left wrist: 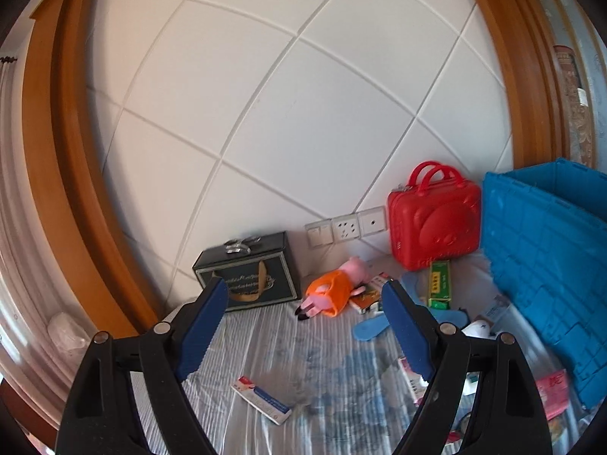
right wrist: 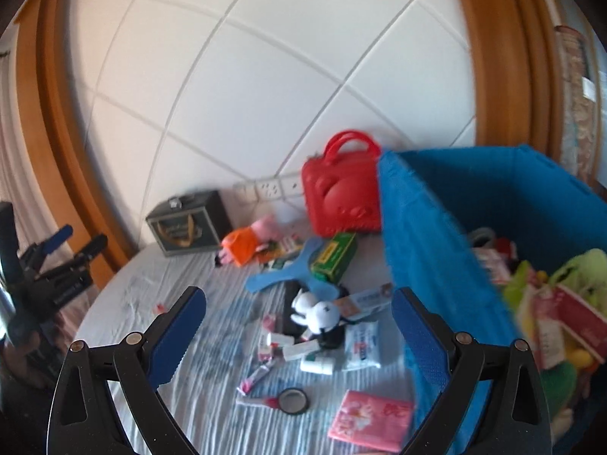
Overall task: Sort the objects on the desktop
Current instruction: 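Move both open tools back over the bed items, then grasp the white plush bunny with the right tool while the left tool grips the white-blue cream box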
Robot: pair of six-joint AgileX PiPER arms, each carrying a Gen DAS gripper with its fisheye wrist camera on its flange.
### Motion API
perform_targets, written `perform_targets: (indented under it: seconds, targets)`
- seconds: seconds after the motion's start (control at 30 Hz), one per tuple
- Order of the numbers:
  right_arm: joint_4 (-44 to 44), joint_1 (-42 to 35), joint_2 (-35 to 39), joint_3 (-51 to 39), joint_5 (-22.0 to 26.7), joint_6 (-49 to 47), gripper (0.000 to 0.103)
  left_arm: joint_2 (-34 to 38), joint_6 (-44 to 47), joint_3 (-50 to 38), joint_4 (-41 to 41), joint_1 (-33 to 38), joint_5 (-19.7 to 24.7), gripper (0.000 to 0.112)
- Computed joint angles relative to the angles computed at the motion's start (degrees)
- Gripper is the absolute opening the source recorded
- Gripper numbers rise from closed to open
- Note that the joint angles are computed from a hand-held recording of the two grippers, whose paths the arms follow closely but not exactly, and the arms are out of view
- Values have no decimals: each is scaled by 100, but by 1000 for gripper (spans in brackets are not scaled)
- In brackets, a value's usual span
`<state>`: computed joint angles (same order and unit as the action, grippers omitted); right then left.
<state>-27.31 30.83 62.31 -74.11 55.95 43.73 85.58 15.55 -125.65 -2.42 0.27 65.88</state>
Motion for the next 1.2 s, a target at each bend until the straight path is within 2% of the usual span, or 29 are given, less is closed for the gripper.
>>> perform_targets:
  seconds: [0.2,0.37,0.5,0.57,0.7,0.83,1.0,1.2]
  targets:
    - [1236,-790,1081,197,-980,-1096,100,-175,277,1253,-357,637,-732,83]
    - [1880,-1261,2100,9,-1715,-2001,100,94,644,1621,-689,1129,-1080,83]
    - [1991,-1443,3116,-445,-1710,-2585,100,309,965,2040,-614,1466,-1523,83]
    - [1910,-1522,3487,-545,-1739,-2639,100,509,949,2150,-469,1629,-1590,83]
    - [2583,-1871,3892,-518,-2016,-3106,100,962,367,2502,32,1772,-1622,83]
    - [2753,-2063,4171,-703,-2040,-3402,100,1489,-162,2758,158,1744,-1530,83]
    - [2547,-2168,4235,-836,-2127,-3382,100,2496,-772,2070,89,1593,-1197,83]
    - [2590,-2134,4462,-1045,-2017,-3879,100,3253,-1070,1329,322,1452,-826,81]
